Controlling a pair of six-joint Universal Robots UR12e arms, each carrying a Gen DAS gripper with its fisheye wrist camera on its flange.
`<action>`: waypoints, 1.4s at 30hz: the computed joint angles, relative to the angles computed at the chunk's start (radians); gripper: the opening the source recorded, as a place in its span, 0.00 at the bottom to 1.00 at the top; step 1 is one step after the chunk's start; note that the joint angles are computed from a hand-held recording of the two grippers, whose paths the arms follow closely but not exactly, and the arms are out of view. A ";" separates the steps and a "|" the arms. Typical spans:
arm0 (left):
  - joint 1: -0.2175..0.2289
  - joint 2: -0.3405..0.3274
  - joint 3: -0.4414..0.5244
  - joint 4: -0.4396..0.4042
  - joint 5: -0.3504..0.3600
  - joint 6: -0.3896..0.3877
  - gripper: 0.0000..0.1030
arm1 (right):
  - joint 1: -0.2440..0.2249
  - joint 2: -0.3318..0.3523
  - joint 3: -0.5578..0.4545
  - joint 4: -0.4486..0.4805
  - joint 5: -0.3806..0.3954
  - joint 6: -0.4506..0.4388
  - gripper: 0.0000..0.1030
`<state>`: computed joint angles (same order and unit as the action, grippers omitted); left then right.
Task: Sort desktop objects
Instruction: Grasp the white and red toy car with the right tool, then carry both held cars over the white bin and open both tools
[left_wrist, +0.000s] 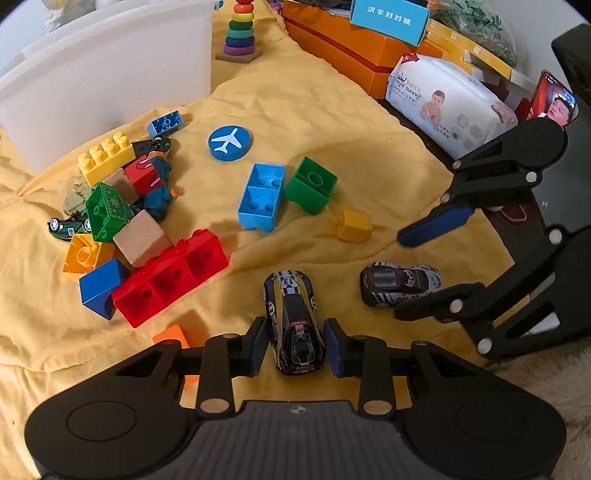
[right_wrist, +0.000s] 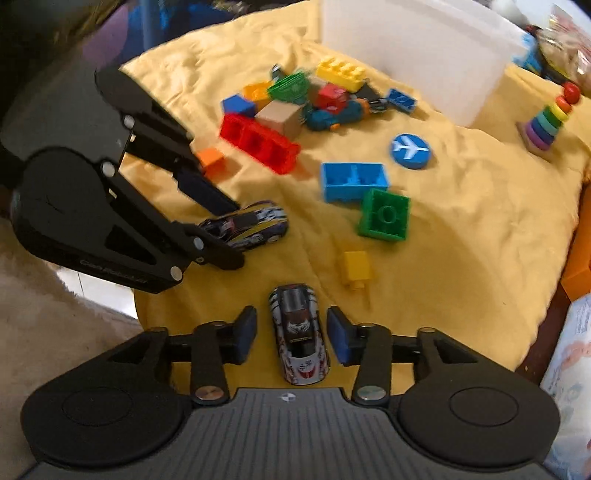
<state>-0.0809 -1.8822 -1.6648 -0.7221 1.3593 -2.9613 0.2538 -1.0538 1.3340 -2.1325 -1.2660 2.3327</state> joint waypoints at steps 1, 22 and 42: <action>0.000 0.000 0.000 0.000 -0.001 0.003 0.35 | -0.004 -0.001 0.003 -0.006 0.001 0.011 0.52; 0.074 -0.051 0.163 0.319 0.083 -0.068 0.33 | 0.001 0.081 -0.126 -0.400 0.084 0.207 0.33; 0.104 -0.207 0.342 0.319 0.234 -0.182 0.44 | 0.060 0.367 -0.578 -0.354 -0.035 0.497 0.37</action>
